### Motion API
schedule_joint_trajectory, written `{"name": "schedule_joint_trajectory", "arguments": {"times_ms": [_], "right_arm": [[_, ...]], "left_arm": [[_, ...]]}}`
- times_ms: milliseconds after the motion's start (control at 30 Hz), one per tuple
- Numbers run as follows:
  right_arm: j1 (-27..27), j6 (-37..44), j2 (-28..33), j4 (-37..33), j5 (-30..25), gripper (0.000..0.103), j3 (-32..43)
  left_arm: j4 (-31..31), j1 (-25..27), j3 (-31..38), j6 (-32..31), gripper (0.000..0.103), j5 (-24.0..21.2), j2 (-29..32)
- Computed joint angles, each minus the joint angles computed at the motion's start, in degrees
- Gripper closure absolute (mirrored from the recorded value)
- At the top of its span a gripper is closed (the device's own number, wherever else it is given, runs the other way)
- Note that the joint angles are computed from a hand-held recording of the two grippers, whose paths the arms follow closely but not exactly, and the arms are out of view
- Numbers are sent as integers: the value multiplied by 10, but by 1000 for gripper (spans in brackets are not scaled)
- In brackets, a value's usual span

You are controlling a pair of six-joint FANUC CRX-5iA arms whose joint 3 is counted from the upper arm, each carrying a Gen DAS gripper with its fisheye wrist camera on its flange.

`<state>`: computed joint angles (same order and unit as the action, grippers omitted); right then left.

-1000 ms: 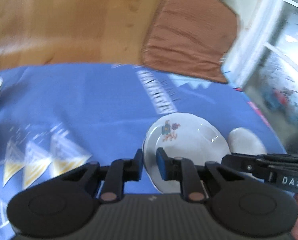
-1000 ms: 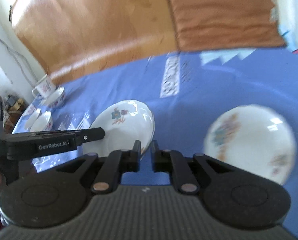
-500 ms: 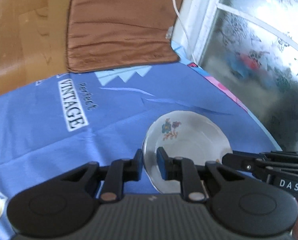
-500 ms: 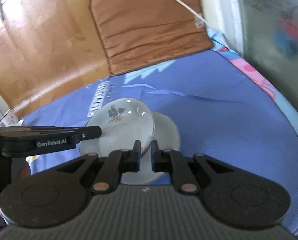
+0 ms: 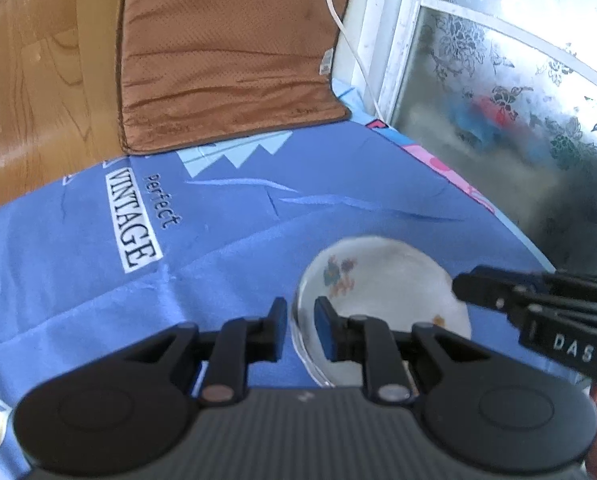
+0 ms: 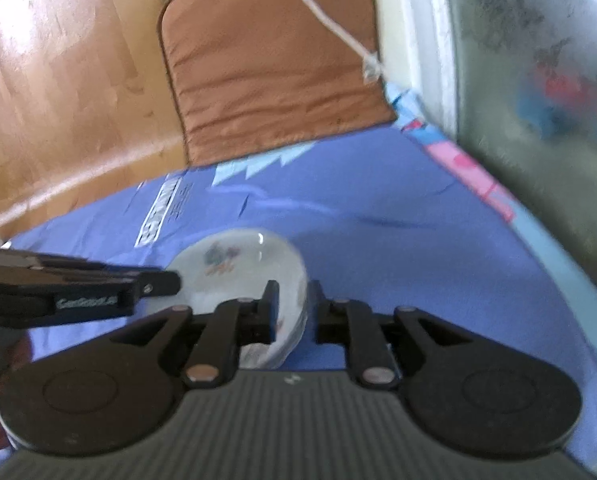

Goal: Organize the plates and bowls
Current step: 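Lower the saucer onto the plate stack and open the right gripper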

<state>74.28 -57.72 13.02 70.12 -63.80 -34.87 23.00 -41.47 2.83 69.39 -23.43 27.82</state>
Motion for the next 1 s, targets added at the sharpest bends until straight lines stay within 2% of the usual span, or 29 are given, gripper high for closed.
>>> {"name": "schedule_joint_trajectory", "arguments": {"times_ms": [100, 167, 333, 533, 667, 733, 867, 1000], "right_arm": [[11, 7, 11, -2, -42, 78, 12], [9, 7, 8, 10, -43, 78, 12], [-11, 9, 0, 65, 9, 78, 13], [-52, -2, 9, 129, 105, 78, 29], [-76, -12, 21, 153, 169, 78, 45], [-84, -11, 28, 159, 193, 77, 56], [-87, 1, 45, 165, 207, 73, 80], [-89, 12, 63, 167, 212, 72, 106]], "left_arm": [[20, 7, -19, -10, 86, 10, -12], [7, 12, -24, 6, 86, 11, -19], [-52, 26, -43, 62, 86, 18, -46], [-93, 49, -79, 107, 86, 37, -78], [-105, 66, -103, 130, 86, 47, -94], [-106, 76, -117, 138, 83, 53, -102], [-116, 92, -140, 155, 80, 68, -115], [-95, 107, -164, 143, 79, 83, -124]]}}
